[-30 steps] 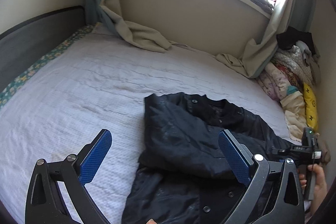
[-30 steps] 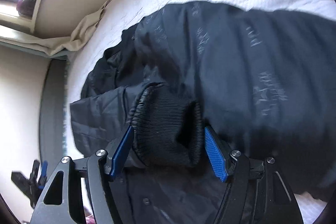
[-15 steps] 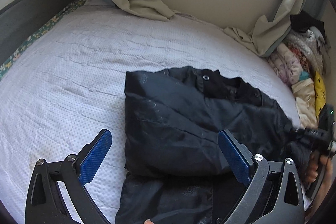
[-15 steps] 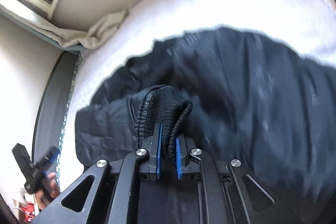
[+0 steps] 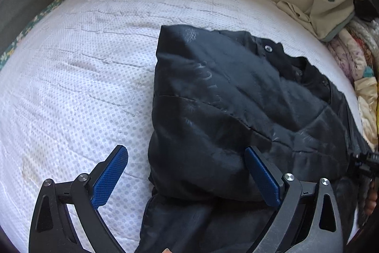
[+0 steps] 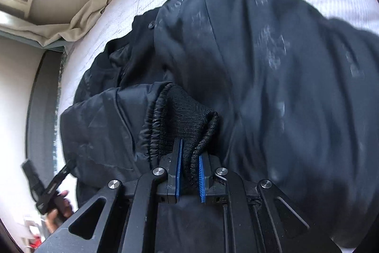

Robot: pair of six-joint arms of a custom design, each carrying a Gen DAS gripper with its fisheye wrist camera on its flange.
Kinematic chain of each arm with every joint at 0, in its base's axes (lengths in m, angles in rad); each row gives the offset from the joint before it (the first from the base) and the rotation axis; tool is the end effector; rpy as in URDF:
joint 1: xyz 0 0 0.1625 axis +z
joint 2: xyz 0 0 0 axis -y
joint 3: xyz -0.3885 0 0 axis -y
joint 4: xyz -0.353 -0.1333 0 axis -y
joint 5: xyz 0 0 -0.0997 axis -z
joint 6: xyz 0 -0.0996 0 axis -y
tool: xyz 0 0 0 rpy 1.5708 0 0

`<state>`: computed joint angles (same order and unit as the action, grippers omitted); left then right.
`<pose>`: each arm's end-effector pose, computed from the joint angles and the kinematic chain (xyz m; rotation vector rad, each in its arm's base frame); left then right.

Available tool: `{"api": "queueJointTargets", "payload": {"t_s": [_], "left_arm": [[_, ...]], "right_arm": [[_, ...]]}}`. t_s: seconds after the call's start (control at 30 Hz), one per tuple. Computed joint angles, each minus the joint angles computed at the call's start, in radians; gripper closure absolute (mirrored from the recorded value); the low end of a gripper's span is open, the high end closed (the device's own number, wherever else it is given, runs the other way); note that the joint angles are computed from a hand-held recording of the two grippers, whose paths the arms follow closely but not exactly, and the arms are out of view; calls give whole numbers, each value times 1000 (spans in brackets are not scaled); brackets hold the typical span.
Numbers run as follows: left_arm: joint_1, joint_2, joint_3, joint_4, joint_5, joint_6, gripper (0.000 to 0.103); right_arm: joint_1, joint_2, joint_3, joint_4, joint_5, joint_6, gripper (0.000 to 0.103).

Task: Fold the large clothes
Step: 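Fold the grasped sleeve cuff across the jacket front with the right tool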

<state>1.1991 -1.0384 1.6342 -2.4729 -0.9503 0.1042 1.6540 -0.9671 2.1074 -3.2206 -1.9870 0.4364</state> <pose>-0.0430 -0.6367 0.2519 0.4735 2.4821 -0.4940 0.1342 -0.4899 0.1306 -0.6323 -2.6819 0.8417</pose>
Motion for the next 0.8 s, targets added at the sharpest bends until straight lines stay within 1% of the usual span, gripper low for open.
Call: {"api": "queueJointTargets", "payload": {"t_s": [0.17,0.2,0.23,0.3,0.33,0.4,0.43,0.47,0.53,0.6,0.67,0.7,0.73,0.8], "left_arm": [[-23,-19,30,-69,19,50,5],[-24,-19,28,-65,19,50,5],[-21,-19,21,-50,16,45,5],[-16,-22,15,-35,11,32,5],[-15,-24,12,-35,10,27,5],[-15,-28,11,-49,12,27,5],[-16,-30,12,-53,13,27,5],[-17,-32,12,-53,14,30,5],[-23,-38,19,-57,15,32,5],[-35,-54,42,-81,4,49,5],[-49,-71,71,-118,-9,78,5],[-57,-77,85,-132,-17,92,5],[-64,-83,97,-133,-29,109,5],[-71,-85,109,-115,-43,125,6]], "right_arm": [[12,-36,32,12,49,17,96],[8,-33,31,22,58,28,96],[-3,-39,38,43,80,48,96],[-13,-45,55,54,127,63,96],[-10,-48,59,60,138,57,96],[6,-52,62,80,133,36,96],[15,-52,61,89,114,31,93],[27,-47,53,109,72,29,91],[52,-29,35,121,-33,44,68],[78,-37,37,106,-81,46,61],[133,-28,30,40,-168,-13,61],[165,-10,14,8,-224,-56,61],[206,20,-9,-37,-291,-123,61],[240,62,-36,-105,-329,-214,61]]}}
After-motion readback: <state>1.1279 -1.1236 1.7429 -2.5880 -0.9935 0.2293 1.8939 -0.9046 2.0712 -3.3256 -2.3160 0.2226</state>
